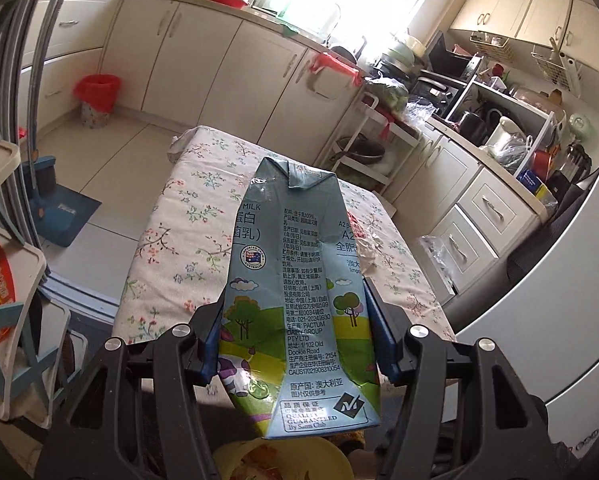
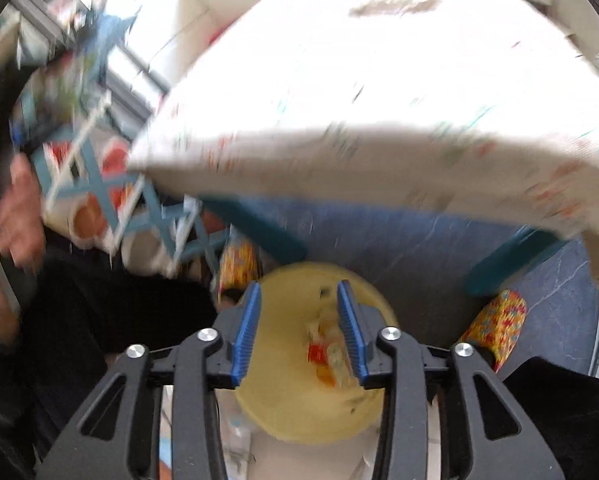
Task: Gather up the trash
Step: 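Drop the orange half into the yellow basin with the right tool while the left drops the carton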
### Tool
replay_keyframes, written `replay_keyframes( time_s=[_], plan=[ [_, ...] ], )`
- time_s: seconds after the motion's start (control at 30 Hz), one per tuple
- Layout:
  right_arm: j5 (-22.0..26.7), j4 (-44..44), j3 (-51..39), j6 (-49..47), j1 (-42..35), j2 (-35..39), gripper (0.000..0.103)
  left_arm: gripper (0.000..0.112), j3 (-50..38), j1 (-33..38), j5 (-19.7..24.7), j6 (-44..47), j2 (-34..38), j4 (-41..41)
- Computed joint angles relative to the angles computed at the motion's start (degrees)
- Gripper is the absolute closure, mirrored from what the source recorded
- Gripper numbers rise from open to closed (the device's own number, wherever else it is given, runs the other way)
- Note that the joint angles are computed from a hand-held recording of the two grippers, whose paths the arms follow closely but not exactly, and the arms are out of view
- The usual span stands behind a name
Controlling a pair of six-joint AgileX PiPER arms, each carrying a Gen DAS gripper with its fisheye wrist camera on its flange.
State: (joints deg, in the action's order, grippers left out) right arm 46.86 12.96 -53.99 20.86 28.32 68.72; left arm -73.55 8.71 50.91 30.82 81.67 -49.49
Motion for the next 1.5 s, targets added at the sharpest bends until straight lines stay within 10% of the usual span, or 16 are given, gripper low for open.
replay_keyframes(
  time_s=[0.63,1.1,1.5],
  plan=[
    [-7.0,3.4,6.2,5.9,-13.2,-10.8,0.052,0.056,18.5,-11.2,2.0,-0.5,-12.9,11.1],
    [-7.0,5.4,7.4,4.8,-14.5,-12.7,0.052,0.056,23.0,-36.3,1.3,-11.7,-9.7,31.6],
    [-6.7,7.0,7.7,3.0,-15.3,-13.1,0.052,0.055,23.6,-42.5,1.7,-15.2,-6.0,36.7]
  ],
)
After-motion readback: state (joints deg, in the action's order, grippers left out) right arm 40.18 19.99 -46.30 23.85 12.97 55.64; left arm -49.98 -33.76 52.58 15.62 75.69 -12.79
